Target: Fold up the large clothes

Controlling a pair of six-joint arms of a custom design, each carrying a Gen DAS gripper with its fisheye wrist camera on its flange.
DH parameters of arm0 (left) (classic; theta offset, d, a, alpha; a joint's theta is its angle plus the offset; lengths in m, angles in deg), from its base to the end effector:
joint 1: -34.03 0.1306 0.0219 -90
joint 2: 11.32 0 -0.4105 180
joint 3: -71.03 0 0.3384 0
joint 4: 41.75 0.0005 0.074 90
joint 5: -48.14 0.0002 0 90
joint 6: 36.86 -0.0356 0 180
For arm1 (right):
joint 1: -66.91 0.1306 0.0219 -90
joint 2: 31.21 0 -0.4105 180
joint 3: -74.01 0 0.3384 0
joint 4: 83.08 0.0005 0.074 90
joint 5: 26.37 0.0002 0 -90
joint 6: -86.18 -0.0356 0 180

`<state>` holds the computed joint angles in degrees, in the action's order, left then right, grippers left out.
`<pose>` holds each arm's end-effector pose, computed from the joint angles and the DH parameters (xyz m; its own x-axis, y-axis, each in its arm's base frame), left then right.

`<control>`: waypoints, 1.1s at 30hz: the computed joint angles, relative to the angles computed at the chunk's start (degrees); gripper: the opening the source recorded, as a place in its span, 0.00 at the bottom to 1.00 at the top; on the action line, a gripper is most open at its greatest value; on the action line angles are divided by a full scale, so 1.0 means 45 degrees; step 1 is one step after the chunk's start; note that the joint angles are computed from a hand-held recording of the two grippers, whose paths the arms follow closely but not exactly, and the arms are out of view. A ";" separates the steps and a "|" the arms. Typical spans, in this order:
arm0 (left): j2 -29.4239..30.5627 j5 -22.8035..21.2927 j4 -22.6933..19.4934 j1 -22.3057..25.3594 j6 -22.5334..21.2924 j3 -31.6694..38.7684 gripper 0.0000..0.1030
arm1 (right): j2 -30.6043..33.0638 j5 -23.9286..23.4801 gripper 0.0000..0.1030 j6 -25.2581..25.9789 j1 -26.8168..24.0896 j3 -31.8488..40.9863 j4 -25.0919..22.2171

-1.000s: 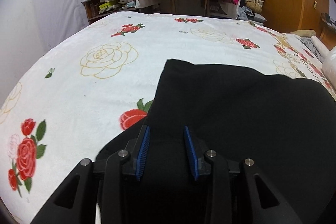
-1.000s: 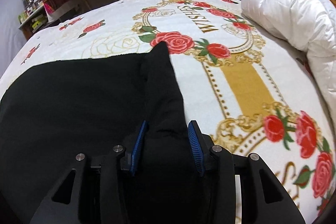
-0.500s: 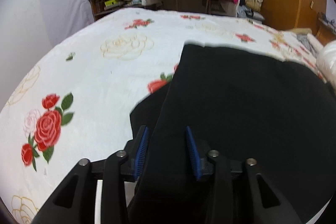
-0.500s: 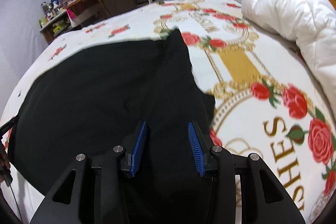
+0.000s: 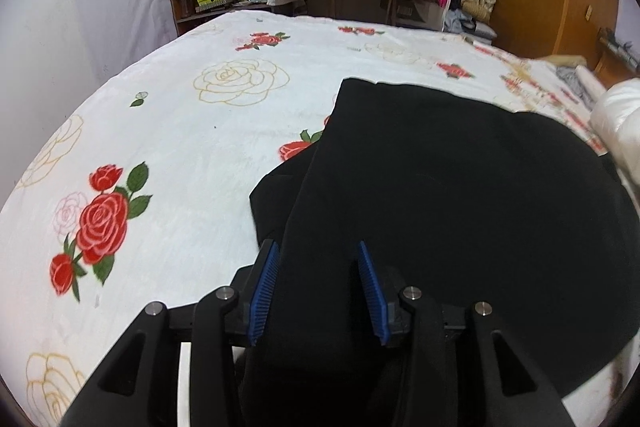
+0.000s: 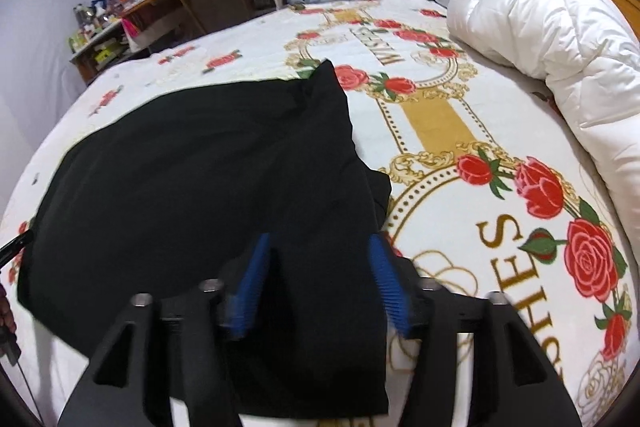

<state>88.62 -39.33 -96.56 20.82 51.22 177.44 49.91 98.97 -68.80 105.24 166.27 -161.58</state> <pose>0.4879 -0.1167 0.4911 -0.7183 0.2030 -0.6654 0.2811 0.9596 -0.0107 0.2720 0.1881 0.5064 -0.6064 0.4629 -0.6466 0.5160 0.8477 0.1230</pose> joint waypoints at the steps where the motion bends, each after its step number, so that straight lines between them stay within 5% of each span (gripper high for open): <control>1: -0.0194 0.0206 0.0013 0.0095 0.0063 -0.0156 0.45 | -0.0196 0.0124 0.65 -0.0143 0.0253 -0.0081 0.0006; 4: -0.0611 0.0782 -0.0014 0.0417 0.0223 -0.0524 0.59 | -0.0594 0.0235 0.66 -0.0634 0.0697 -0.0379 -0.0056; 10: -0.0314 0.1416 -0.0304 0.0806 0.0733 -0.0174 0.66 | -0.1395 -0.0054 0.66 -0.1219 0.0645 -0.1271 0.0429; 18: 0.0994 0.2279 -0.0486 0.0781 0.1727 0.0507 0.68 | -0.1926 -0.2183 0.74 -0.0404 -0.0829 -0.3114 0.3479; 21: 0.1149 0.2461 0.0191 0.0862 0.2524 0.0109 0.82 | -0.2096 -0.2693 0.76 -0.0110 -0.1326 -0.3742 0.4663; 33: 0.1790 0.4361 0.1627 0.1178 0.4236 -0.0400 0.90 | -0.2315 -0.5431 0.83 0.0456 -0.3130 -0.5556 0.8507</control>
<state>96.67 -19.71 -89.24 26.12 70.28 175.64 39.49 74.53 -66.75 91.16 141.27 -123.30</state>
